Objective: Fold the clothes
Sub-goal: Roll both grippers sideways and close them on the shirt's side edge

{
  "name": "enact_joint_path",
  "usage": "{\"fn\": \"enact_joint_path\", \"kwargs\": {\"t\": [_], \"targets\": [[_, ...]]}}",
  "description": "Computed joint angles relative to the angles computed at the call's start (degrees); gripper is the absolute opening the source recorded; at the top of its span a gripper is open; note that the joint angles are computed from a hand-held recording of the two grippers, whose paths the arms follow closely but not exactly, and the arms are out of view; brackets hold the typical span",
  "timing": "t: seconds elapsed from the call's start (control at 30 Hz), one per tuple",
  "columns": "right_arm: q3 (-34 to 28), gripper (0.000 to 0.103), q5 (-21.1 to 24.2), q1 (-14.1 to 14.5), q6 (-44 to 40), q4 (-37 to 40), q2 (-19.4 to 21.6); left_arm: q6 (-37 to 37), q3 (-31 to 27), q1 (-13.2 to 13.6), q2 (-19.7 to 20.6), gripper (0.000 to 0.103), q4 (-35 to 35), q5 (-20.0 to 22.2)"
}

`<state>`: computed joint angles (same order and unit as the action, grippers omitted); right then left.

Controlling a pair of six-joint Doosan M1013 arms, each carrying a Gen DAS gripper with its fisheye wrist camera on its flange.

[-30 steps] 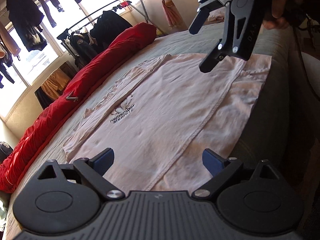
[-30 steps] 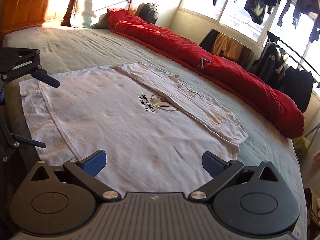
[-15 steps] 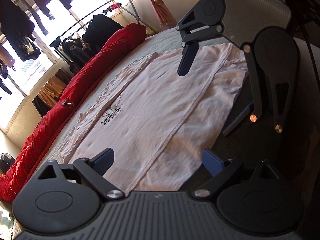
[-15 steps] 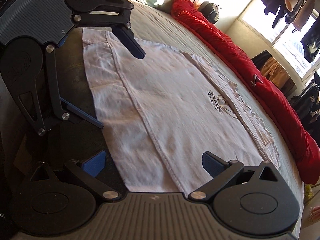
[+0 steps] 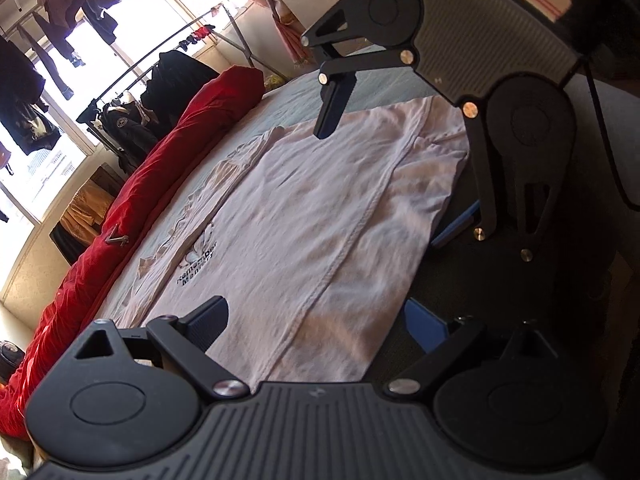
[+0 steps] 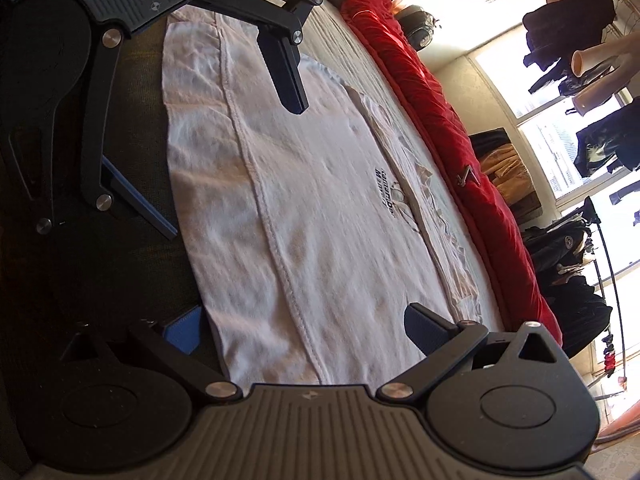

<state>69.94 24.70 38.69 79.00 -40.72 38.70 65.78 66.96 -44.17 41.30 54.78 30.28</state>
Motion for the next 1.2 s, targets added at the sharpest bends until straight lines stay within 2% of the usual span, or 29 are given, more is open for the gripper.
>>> {"fn": "enact_joint_path", "kwargs": {"t": [0.13,0.23,0.4,0.6,0.67,0.77,0.87,1.03,1.2], "targets": [[1.18,0.103,-0.42,0.62,13.01,-15.60,-0.26,0.12,-0.84,-0.01,0.61,0.095,-0.45,-0.58],[1.06,0.103,-0.73,0.51,14.28,-16.19,-0.48,-1.98,-1.46,-0.05,1.12,0.095,1.10,-0.44],[0.97,0.103,-1.12,0.32,15.35,-16.46,-0.75,-11.47,-1.75,-0.14,1.51,0.095,9.45,1.79],[-0.59,0.103,-1.60,0.20,13.51,-12.11,0.66,-13.84,-2.27,0.16,1.27,0.095,11.02,1.34],[-1.35,0.103,-1.35,0.31,16.19,-14.23,1.52,-14.13,-2.22,0.17,1.16,0.095,11.62,1.12],[-1.77,0.103,0.67,0.71,26.67,-26.36,2.66,-14.97,-1.39,0.28,0.70,0.095,12.24,0.39],[-1.96,0.103,3.00,0.63,31.68,-32.03,3.18,-14.44,-0.24,0.46,0.23,0.095,12.14,-0.18],[-0.87,0.103,4.12,0.23,36.04,-36.65,2.64,-10.00,0.11,0.19,0.45,0.095,12.55,4.55],[-1.16,0.103,4.28,-0.39,36.08,-34.78,2.34,-7.02,1.07,0.14,0.17,0.095,15.45,9.50]]}}
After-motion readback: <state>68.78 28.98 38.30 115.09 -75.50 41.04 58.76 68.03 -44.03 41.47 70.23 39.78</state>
